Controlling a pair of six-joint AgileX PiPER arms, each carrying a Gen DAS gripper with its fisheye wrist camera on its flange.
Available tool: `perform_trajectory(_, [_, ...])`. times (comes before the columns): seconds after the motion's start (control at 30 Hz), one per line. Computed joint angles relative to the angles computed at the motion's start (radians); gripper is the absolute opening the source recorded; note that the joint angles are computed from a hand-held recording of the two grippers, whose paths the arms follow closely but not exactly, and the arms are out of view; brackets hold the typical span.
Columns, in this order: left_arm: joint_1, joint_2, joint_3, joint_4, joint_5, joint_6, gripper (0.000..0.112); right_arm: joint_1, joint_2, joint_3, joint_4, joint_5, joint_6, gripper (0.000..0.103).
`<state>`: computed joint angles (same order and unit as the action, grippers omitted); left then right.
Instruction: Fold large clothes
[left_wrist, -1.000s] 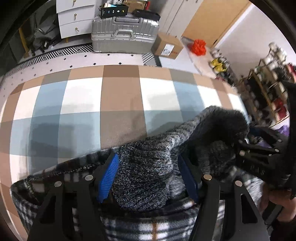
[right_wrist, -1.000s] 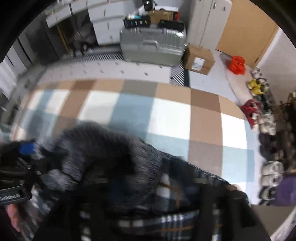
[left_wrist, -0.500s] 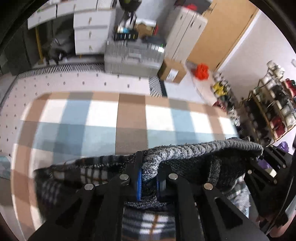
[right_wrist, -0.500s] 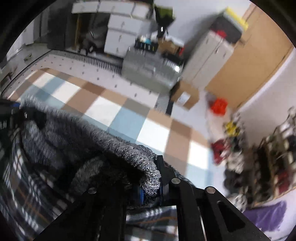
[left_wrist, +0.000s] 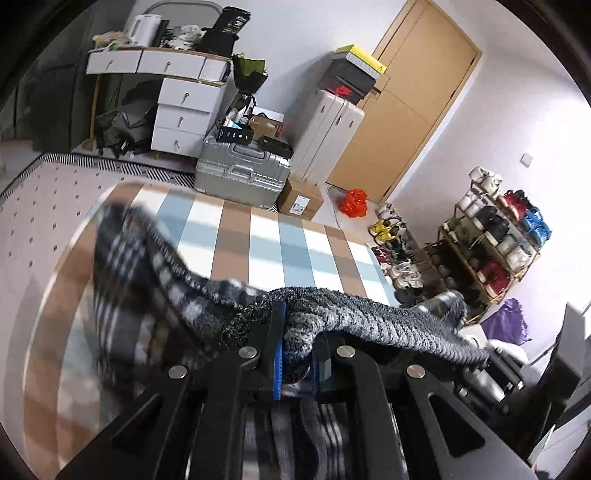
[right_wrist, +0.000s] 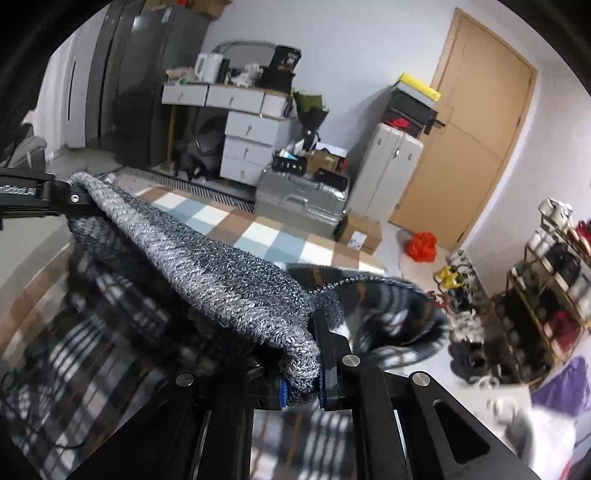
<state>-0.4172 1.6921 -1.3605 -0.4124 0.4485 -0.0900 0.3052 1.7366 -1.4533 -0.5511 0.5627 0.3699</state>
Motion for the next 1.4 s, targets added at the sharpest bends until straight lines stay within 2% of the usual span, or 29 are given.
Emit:
perform_trajectory(0.1, [0.007,-0.066,0.138,-0.122,-0.047,0.082,0.006,0.015,-0.079,0.141,0.037,-0.038,0.042,0.011])
perform_trajectory(0.2, [0.012,-0.081,0.216,-0.222,-0.044,0.136,0.006,0.018,-0.123,0.257,0.099,-0.074,0.056,0.011])
perform_trajectory(0.3, [-0.001,-0.083,0.27,-0.241,-0.033,0.109,0.006,0.025,-0.115,0.325,0.208,-0.059,0.015,0.011])
perform_trajectory(0.4, [-0.001,-0.058,0.32,-0.346,-0.024,0.143,0.006,0.032,-0.072,0.37,0.266,-0.064,0.019,0.011])
perform_trajectory(0.5, [0.021,-0.016,0.317,-0.42,0.04,0.197,0.008,0.045,-0.072,0.423,0.199,-0.092,0.107,0.011])
perform_trajectory(0.6, [0.031,-0.022,0.301,-0.397,0.116,0.217,0.011,0.04,-0.093,0.459,0.174,-0.093,0.12,0.011])
perform_trajectory(0.67, [0.032,-0.039,0.294,-0.359,0.161,0.218,0.017,0.049,-0.082,0.436,0.134,-0.043,0.11,0.011])
perform_trajectory(0.7, [0.027,-0.05,0.282,-0.311,0.177,0.191,0.025,0.047,-0.092,0.443,0.129,-0.03,0.091,0.012])
perform_trajectory(0.73, [0.04,-0.064,0.269,-0.302,0.208,0.205,0.028,0.05,-0.094,0.442,0.117,-0.012,0.076,0.013])
perform_trajectory(0.8, [0.064,-0.094,0.281,-0.326,0.246,0.258,0.031,0.035,-0.102,0.439,0.181,0.021,-0.05,0.02])
perform_trajectory(0.83, [0.086,-0.101,0.258,-0.316,0.293,0.273,0.032,0.018,-0.109,0.436,0.241,0.028,-0.131,0.023])
perform_trajectory(0.87, [0.102,-0.109,0.255,-0.323,0.318,0.294,0.032,-0.014,-0.12,0.43,0.328,0.045,-0.231,0.031])
perform_trajectory(0.97, [0.159,-0.132,0.204,-0.285,0.407,0.311,0.033,-0.14,-0.161,0.433,0.597,0.089,-0.49,0.102])
perform_trajectory(1.03, [0.195,-0.182,0.247,-0.292,0.419,0.348,0.033,-0.236,-0.202,0.447,0.768,0.106,-0.664,0.103])
perform_trajectory(1.13, [0.244,-0.2,0.237,-0.255,0.418,0.338,0.033,-0.41,-0.209,0.401,0.977,0.201,-0.84,0.103])
perform_trajectory(1.2, [0.29,-0.18,0.204,-0.266,0.428,0.342,0.033,-0.475,-0.193,0.36,1.036,0.234,-0.868,0.103])
perform_trajectory(1.27, [0.343,-0.145,0.19,-0.339,0.464,0.387,0.033,-0.545,-0.162,0.307,1.124,0.241,-0.899,0.103])
perform_trajectory(1.4, [0.371,-0.024,0.086,-0.391,0.57,0.381,0.034,-0.613,0.033,0.076,1.241,0.352,-0.837,0.103])
